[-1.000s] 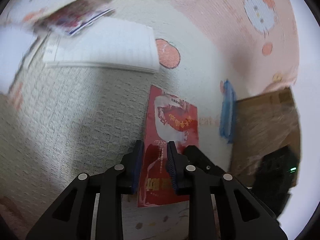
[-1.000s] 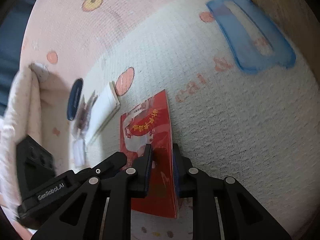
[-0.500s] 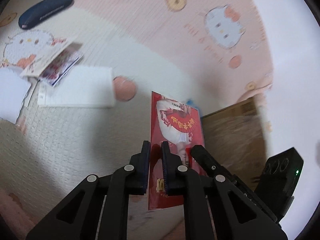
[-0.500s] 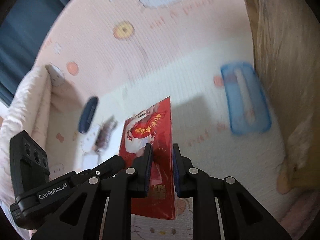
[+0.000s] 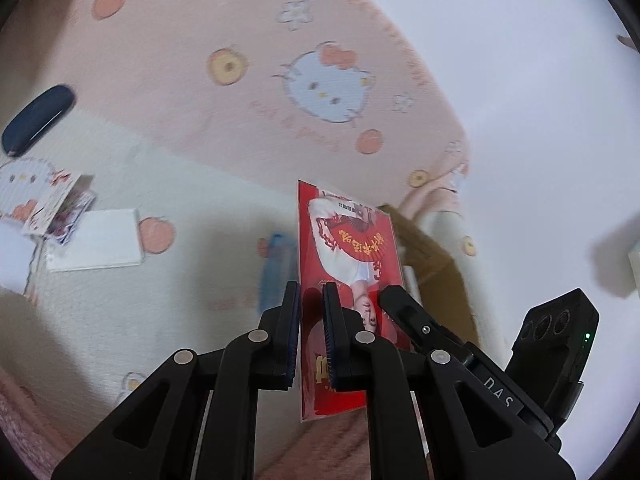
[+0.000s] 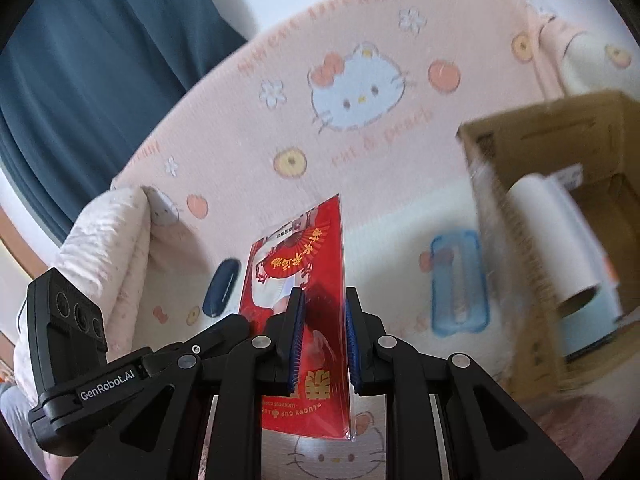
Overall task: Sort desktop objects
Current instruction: 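Lift the red envelope with the left tool toward the cardboard box, then lower the red envelope into the cardboard box and open the left tool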
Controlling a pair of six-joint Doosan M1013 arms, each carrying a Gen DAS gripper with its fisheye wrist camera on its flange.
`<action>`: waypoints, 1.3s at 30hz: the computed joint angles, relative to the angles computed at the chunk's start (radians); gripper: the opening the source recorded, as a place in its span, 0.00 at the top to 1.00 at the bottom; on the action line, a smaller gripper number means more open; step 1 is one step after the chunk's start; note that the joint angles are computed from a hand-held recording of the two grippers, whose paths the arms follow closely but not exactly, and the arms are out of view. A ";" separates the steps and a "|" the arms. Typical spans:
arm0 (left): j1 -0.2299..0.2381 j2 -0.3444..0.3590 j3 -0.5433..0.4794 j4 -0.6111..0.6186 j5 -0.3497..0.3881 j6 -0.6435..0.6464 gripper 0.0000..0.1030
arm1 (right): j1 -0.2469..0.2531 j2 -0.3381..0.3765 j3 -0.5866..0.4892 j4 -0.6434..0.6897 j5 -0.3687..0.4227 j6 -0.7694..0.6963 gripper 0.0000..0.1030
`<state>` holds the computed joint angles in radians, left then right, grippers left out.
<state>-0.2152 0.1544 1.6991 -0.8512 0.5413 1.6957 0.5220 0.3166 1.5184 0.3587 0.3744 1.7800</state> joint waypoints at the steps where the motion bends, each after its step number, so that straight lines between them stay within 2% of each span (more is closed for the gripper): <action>1: -0.004 -0.003 -0.004 -0.007 0.002 0.011 0.88 | -0.004 -0.010 0.008 0.012 -0.012 -0.010 0.85; 4: -0.032 0.001 -0.018 -0.014 -0.006 0.032 0.88 | -0.028 -0.038 0.030 0.083 -0.031 -0.065 0.85; 7: -0.058 0.004 -0.025 -0.037 -0.011 0.051 0.88 | -0.048 -0.058 0.047 0.094 -0.043 -0.075 0.85; 12: -0.110 0.040 -0.054 -0.082 0.002 0.084 0.88 | -0.091 -0.091 0.067 0.034 -0.044 -0.023 0.85; 16: -0.142 0.092 -0.148 -0.064 0.053 0.069 0.88 | -0.133 -0.120 0.096 0.024 -0.055 0.012 0.85; 21: -0.184 0.172 -0.284 0.002 0.134 0.004 0.88 | -0.188 -0.145 0.115 -0.087 -0.042 0.130 0.85; 25: -0.215 0.249 -0.381 0.043 0.204 -0.069 0.88 | -0.238 -0.144 0.107 -0.143 0.011 0.174 0.85; 31: -0.255 0.338 -0.486 0.161 0.307 -0.176 0.88 | -0.314 -0.102 0.070 -0.088 0.144 0.107 0.84; 36: -0.255 0.418 -0.570 0.162 0.385 -0.234 0.88 | -0.375 -0.052 0.033 0.047 0.234 0.003 0.84; 39: -0.261 0.452 -0.619 0.188 0.422 -0.269 0.88 | -0.401 -0.017 -0.010 0.066 0.310 -0.027 0.84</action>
